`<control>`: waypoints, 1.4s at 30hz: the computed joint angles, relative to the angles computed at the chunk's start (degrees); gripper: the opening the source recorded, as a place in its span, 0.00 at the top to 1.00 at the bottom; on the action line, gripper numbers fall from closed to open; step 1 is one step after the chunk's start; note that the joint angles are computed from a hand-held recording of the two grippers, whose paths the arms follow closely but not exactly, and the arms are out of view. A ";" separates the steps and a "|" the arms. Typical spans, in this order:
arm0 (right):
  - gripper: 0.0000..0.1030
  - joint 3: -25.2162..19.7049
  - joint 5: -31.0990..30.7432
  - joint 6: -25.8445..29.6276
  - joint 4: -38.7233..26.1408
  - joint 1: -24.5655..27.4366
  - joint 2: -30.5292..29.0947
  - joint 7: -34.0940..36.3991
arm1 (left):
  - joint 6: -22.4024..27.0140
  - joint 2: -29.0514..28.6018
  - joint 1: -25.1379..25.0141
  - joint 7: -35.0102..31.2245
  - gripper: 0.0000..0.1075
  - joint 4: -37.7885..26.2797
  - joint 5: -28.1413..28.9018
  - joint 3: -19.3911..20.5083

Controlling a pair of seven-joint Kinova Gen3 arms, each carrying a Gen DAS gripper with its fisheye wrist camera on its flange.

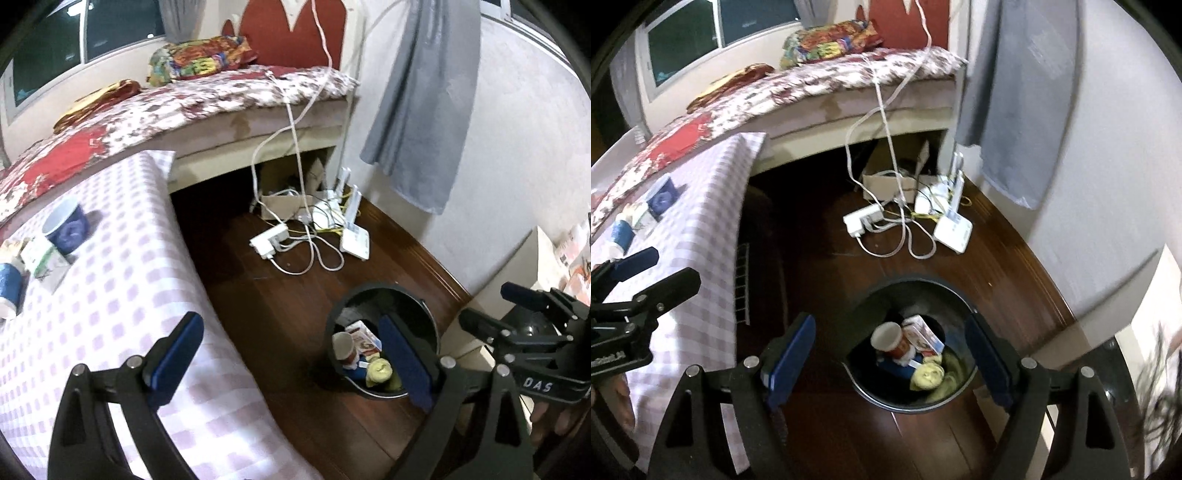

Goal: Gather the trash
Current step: 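Move both open grippers back over the table, then grasp the blue-patterned paper cup with the right gripper while the left gripper grasps the red plastic bag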

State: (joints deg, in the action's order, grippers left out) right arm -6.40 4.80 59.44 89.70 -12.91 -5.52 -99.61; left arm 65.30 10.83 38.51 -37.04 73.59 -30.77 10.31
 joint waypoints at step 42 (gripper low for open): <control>0.18 -1.59 1.68 18.81 -64.38 -42.03 40.84 3.53 | -3.15 -37.83 -38.16 -8.94 0.10 33.27 0.95 -12.44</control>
